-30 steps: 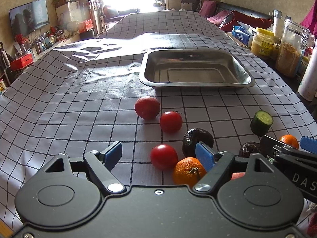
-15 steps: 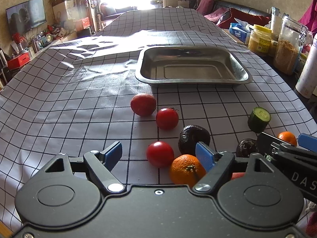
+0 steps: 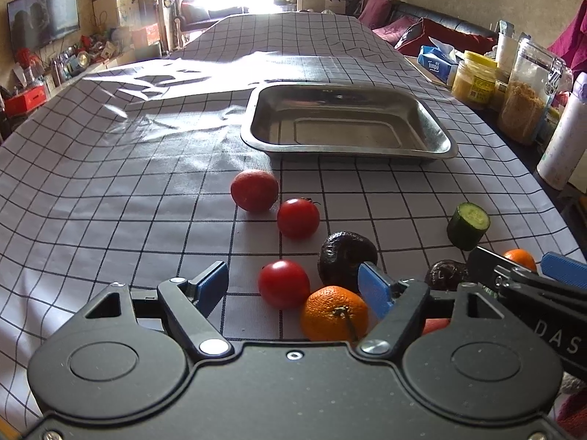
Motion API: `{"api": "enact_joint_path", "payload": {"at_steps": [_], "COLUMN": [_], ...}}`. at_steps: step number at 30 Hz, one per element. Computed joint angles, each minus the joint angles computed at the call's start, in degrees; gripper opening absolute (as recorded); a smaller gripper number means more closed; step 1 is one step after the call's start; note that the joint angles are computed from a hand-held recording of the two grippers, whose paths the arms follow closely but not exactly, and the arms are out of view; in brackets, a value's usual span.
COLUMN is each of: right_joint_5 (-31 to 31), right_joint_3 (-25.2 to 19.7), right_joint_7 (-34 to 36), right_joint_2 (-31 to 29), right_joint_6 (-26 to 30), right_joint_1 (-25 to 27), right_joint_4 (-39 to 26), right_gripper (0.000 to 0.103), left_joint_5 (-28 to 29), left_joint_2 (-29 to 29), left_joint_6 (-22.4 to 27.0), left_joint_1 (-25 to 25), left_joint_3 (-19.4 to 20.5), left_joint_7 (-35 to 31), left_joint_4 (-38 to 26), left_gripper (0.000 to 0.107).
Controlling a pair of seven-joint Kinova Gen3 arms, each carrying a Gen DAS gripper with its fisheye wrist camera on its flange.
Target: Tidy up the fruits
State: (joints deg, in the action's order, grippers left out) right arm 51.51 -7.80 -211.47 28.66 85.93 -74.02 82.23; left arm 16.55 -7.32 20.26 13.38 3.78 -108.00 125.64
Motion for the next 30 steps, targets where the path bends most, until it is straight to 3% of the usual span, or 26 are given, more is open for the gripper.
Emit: {"api": "enact_joint_path", "payload": {"at_steps": [5, 10, 16, 24, 30], "right_joint_5": [0.0, -0.8, -2.9, -6.2, -8.1], "right_joint_3": [0.0, -0.4, -1.6, -3.0, -3.3], "right_joint_7": [0.0, 1.2, 3.3, 2.5, 8.2], "right_joint_2": [0.0, -0.5, -3.8, -9.4, -9.8], "right_joint_6": [0.0, -0.5, -5.4, -13.5, -12.4], "right_joint_1": [0.0, 0.7, 3.4, 8.4, 11.2], "right_joint_4": [0.1, 0.3, 2.8, 7.3, 5.8], "right_gripper": [0.086, 0.086, 0.086, 0.086, 0.086], "left_joint_5": [1.9, 7.5, 10.9, 7.1, 3.5], "left_joint_2": [0.2, 1.1, 2.2, 4.6, 7.0], "left_joint_6": [1.5, 8.5, 13.7, 18.3, 19.6], "left_joint_1": [0.4, -0.2, -3.7, -6.2, -7.1], "left_joint_3": [-1.1, -3.8, -3.5, -1.3, -0.1], "left_joint_7": [-2.9, -11.4, -16.9, -17.5, -13.6], "left_joint_4": [-0.6, -3.2, -5.6, -10.7, -15.1], "left_gripper": [0.074, 0.071, 0.072, 0.072, 0.072]}}
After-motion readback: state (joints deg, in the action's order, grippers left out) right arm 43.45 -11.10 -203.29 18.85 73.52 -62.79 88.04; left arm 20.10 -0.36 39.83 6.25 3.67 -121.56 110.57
